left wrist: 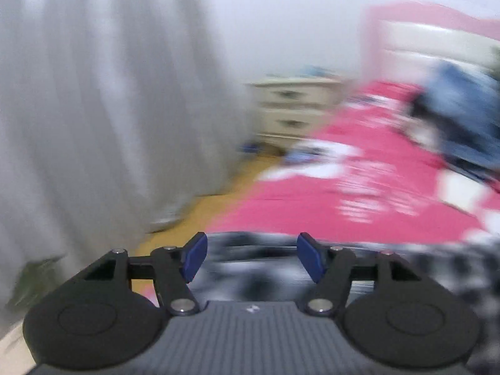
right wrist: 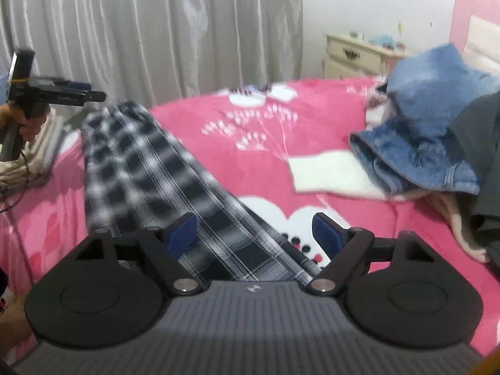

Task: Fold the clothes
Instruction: 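Grasp the plaid pants with the right gripper while the left gripper grasps the leg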

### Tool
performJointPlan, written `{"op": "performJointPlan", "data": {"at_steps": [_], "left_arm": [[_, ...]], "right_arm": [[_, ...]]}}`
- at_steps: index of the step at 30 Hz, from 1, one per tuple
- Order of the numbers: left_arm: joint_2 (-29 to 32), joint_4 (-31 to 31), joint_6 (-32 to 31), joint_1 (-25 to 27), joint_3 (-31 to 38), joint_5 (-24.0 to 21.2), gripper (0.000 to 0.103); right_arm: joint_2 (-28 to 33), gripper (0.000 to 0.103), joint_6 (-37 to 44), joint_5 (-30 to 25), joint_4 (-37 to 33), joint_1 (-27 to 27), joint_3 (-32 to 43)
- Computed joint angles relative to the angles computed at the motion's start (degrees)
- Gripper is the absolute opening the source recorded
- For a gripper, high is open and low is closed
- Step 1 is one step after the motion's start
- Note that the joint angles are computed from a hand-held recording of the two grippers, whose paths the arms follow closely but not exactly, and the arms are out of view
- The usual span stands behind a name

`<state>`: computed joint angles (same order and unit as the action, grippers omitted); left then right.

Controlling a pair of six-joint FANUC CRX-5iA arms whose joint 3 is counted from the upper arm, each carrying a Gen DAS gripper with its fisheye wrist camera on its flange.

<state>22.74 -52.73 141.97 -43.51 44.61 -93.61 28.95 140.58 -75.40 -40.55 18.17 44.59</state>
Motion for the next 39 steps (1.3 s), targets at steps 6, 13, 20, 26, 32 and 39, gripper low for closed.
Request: {"op": "performJointPlan", "data": {"at_steps": [6,13,20,26,32,39], "left_arm": [[7.5,16.7,-24.1,5.6,4.8,16.5,0.061],[13.3,21.3,-44.3,6.0,6.3,25.9,0.057],[14.4,21.4,-45.2,5.5,4.9,28.5,0.011],[12.1,16.8,-40.5,4.3,3.1,29.7,0.004],[13.8,17.9,-39.8,5.5,5.3,26.8,0.005],[14.2,14.5,-37.0,4.3,5.8,24.7,0.019]], "right_arm": [[5.9,0.044,-5.7,-0.8,9.6,4.2,5.2],[7.0,0.032,1.0,-1.1,10.4,5.1,5.7],[6.3,0.006,5.9,1.4,14.4,7.1,2.0],[3.3,0.000,7.9,6.0,13.6,6.9,-1.3],[5.2,0.000,5.1,6.9,15.3,7.5,-0.2],[5.8,0.004,-3.5,6.7,15.5,6.1,1.4]]}}
